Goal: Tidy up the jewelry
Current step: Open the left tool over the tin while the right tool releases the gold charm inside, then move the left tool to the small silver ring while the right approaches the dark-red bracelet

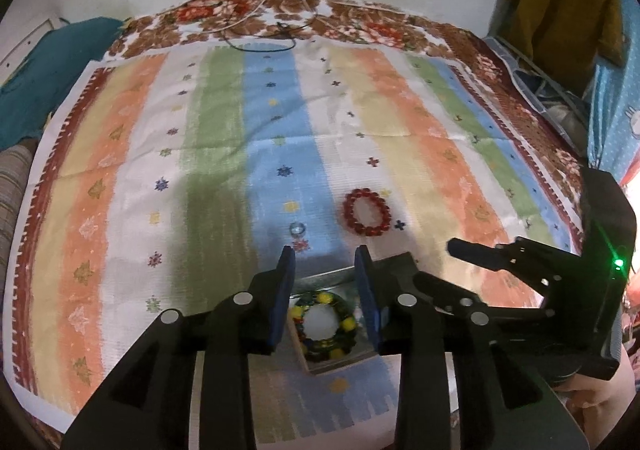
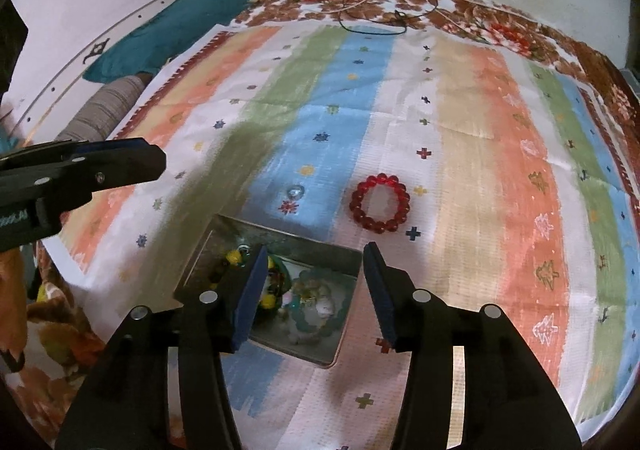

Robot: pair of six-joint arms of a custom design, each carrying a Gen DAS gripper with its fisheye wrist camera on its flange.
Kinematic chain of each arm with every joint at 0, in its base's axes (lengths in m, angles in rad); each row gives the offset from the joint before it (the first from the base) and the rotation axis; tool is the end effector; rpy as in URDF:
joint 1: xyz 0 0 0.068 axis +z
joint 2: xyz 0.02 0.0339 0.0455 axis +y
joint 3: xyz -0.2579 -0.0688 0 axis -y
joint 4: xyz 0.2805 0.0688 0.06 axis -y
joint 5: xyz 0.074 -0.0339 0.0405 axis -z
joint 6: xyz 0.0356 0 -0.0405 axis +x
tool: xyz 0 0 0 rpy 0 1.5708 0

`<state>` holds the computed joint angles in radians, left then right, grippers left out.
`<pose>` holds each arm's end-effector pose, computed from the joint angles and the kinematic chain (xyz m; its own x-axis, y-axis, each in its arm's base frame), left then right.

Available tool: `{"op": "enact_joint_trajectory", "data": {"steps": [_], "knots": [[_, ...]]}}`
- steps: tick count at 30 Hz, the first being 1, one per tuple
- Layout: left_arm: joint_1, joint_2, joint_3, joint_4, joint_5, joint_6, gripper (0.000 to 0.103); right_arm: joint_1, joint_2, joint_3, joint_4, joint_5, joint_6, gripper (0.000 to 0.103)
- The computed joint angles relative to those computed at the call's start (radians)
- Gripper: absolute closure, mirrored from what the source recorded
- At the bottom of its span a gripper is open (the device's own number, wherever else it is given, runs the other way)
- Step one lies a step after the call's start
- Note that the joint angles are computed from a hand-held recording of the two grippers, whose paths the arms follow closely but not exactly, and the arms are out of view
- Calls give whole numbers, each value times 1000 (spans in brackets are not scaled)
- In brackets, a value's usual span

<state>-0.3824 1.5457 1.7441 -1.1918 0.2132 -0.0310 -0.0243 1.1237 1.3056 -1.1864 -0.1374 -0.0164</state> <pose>0.3090 -0.1324 0.3943 -0.7916 0.2857 -0.5401 0.4475 0.8729 -0.1941 0.2322 -0.0008 0.3636 -0.8427 0.0042 -0.5383 -0.0632 0.9923 0.1068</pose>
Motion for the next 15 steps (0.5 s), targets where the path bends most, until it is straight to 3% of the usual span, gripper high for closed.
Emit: {"op": "enact_joint_trajectory", "data": {"steps": [15], "knots": [[10,150,111,-30,-23,-4,45,-64,50,28,19,29,39,41]]}}
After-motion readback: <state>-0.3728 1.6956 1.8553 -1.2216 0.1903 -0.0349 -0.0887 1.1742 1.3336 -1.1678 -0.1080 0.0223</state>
